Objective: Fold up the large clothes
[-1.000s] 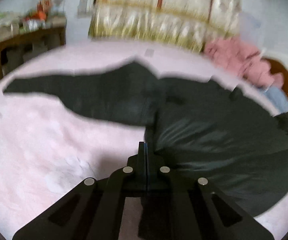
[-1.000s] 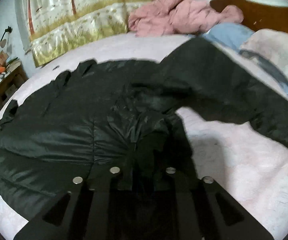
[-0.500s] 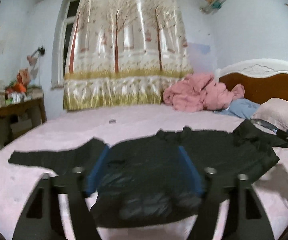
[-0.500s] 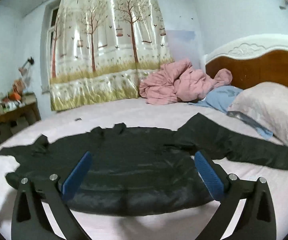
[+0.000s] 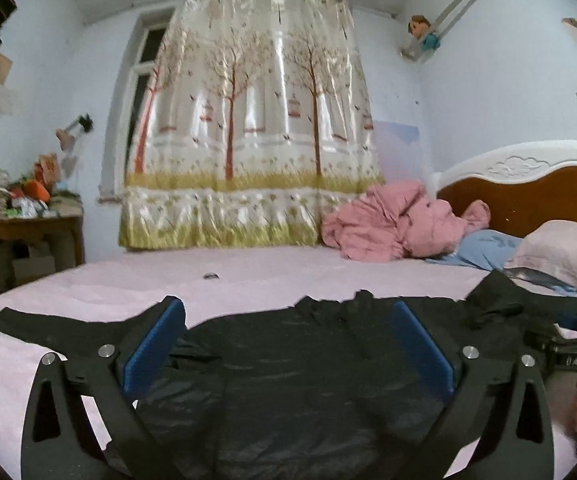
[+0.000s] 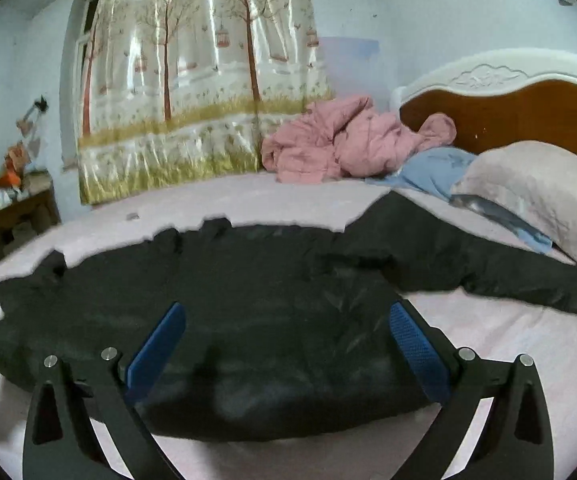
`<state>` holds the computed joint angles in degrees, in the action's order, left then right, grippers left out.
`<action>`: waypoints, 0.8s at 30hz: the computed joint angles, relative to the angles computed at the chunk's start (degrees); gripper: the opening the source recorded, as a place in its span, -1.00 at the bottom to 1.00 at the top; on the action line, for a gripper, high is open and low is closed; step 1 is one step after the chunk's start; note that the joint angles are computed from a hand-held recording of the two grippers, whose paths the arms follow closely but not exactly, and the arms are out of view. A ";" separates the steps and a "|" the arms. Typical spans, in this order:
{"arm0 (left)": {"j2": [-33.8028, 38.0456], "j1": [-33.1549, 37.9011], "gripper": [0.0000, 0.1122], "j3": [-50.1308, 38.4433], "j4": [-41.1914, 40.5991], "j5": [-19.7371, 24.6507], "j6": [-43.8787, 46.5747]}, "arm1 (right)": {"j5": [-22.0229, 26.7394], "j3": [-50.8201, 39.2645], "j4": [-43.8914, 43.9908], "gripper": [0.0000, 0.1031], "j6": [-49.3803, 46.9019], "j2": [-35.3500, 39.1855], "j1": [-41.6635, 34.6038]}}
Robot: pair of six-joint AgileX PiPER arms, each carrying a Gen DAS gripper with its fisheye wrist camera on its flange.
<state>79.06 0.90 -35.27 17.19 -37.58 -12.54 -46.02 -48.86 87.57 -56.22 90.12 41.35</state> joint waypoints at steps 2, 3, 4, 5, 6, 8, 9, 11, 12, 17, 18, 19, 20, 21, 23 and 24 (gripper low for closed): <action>2.07 -0.91 0.83 1.23 -2.88 -2.29 3.14 | 2.20 -0.45 0.56 0.99 -1.20 0.46 -0.85; 2.75 -1.17 0.83 0.70 -3.05 -1.36 3.33 | 2.60 -0.17 0.18 0.99 -0.38 0.23 -1.19; 3.00 -1.50 0.83 0.08 -3.88 -0.31 3.88 | 3.50 -0.21 0.34 0.99 -0.29 0.31 -1.76; 3.17 -1.84 0.83 -0.58 -4.82 0.72 4.47 | 4.78 -0.65 1.21 0.99 -1.31 0.63 -2.47; 3.39 -2.51 0.83 -0.82 -6.99 1.23 6.31 | 5.73 -1.58 2.86 0.99 -3.37 1.19 -2.99; 3.79 -3.00 0.83 -0.96 -8.44 1.70 7.53 | 4.42 -4.71 7.47 0.99 -9.63 3.49 -2.34; 3.89 -2.83 0.83 -0.68 -8.14 1.11 7.11 | 3.69 -5.70 8.38 0.99 -11.52 4.19 -1.74; 3.73 -2.24 0.83 0.28 -6.99 -0.69 5.86 | 1.22 -7.89 9.74 0.99 -15.28 5.98 0.03; 3.68 -2.05 0.83 0.81 -6.70 -1.64 5.63 | 0.55 -8.53 9.89 0.99 -16.46 6.55 0.66; 3.38 -3.96 0.83 2.01 -13.01 -3.01 11.46 | 0.15 -7.61 8.71 0.99 -14.90 6.21 0.98; 3.33 -3.92 0.83 2.16 -13.05 -3.23 11.37 | 0.32 -7.60 8.83 0.99 -14.94 6.11 0.78; 3.25 -3.36 0.83 2.41 -11.78 -3.67 10.04 | 0.32 -8.05 9.60 0.99 -15.72 6.39 0.62; 3.17 -2.73 0.83 2.60 -10.48 -4.08 8.64 | -0.15 -8.64 10.28 0.99 -16.58 6.85 0.78; 3.17 -2.21 0.83 2.86 -9.47 -4.66 7.51 | -0.55 -8.91 10.60 0.99 -17.10 6.97 1.01; 3.19 -2.29 0.83 2.82 -10.13 -4.54 7.93 | -2.73 -9.59 10.89 0.99 -17.44 7.65 1.95; 3.24 -2.97 0.83 2.71 -11.90 -4.15 9.58 | -3.71 -9.37 10.47 0.99 -16.58 7.65 2.38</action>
